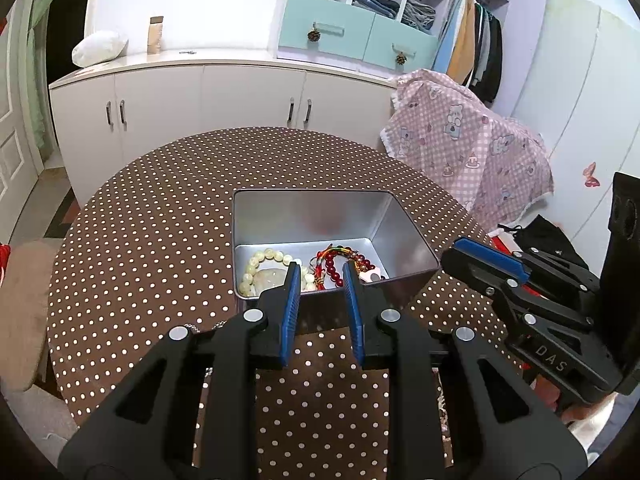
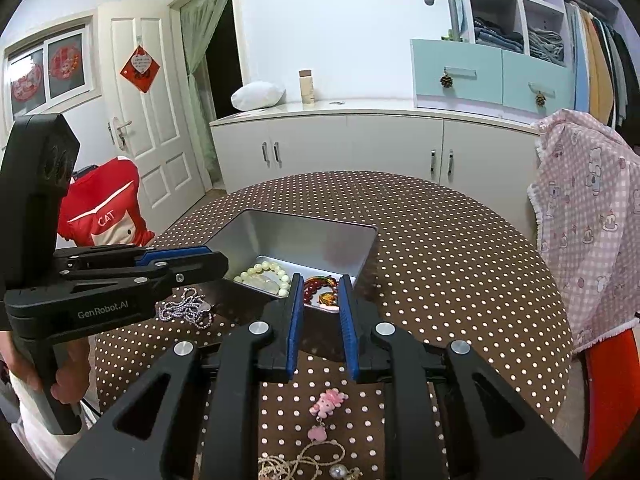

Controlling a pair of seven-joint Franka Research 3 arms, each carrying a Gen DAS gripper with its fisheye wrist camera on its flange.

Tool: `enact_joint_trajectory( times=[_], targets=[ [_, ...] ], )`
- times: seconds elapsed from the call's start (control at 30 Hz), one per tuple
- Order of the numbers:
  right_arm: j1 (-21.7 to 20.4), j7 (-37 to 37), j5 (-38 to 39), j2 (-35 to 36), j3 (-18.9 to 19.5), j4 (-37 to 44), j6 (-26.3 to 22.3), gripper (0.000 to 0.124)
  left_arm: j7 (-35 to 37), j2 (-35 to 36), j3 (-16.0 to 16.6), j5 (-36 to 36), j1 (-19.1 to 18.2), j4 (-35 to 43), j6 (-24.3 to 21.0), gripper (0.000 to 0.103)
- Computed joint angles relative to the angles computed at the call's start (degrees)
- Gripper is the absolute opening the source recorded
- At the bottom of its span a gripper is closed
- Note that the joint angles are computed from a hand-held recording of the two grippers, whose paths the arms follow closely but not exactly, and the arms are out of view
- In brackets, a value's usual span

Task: Organize jewelry
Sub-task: 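Withdraw both tools toward the silver chain and pink pendant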

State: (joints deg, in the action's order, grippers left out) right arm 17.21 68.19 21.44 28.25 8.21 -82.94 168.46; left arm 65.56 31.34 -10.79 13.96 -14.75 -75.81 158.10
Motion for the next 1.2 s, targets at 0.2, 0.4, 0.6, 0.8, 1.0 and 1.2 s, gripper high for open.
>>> enact_joint_trajectory(
  times=[0.2, 0.4, 0.6, 0.8, 1.0, 1.2],
  targets=[
    [0.54, 1.28, -0.52, -2.76, -1.12, -4.65, 2.48, 0.027, -4.26, -2.94, 2.40, 3.52, -1.55, -4.46, 2.79, 0.054],
    [1.26, 3.51, -1.85, -3.97, -2.39, -7.61, 3.01, 0.033, -7.57, -4.95, 3.26, 6.54, -1.98, -7.37, 3.09, 0.054],
    [2.29, 6.89, -4.37, -3.91, -4.17, -9.03, 0.81, 0.041, -10.90, -6.26, 3.82, 8.75, -1.89, -10.06, 2.14, 0.058],
    [2.70, 8.37, -6.55, -2.94, -4.29, -8.96, -1.70, 0.041, -12.21, -6.60, 3.29, 8.65, -0.86, -11.76, 0.28, 0.064],
    [4.62, 9.64, -10.02, -1.77, -5.93, -8.42, -2.27, 0.041, -12.25, -6.68, 2.71, 7.91, 0.06, -12.76, -1.65, 0.068],
    [5.13, 10.01, -12.98, -1.63, -6.39, -8.86, -0.96, 0.037, -13.52, -6.12, 3.42, 8.71, -0.02, -12.60, -2.18, 0.068]
  ],
)
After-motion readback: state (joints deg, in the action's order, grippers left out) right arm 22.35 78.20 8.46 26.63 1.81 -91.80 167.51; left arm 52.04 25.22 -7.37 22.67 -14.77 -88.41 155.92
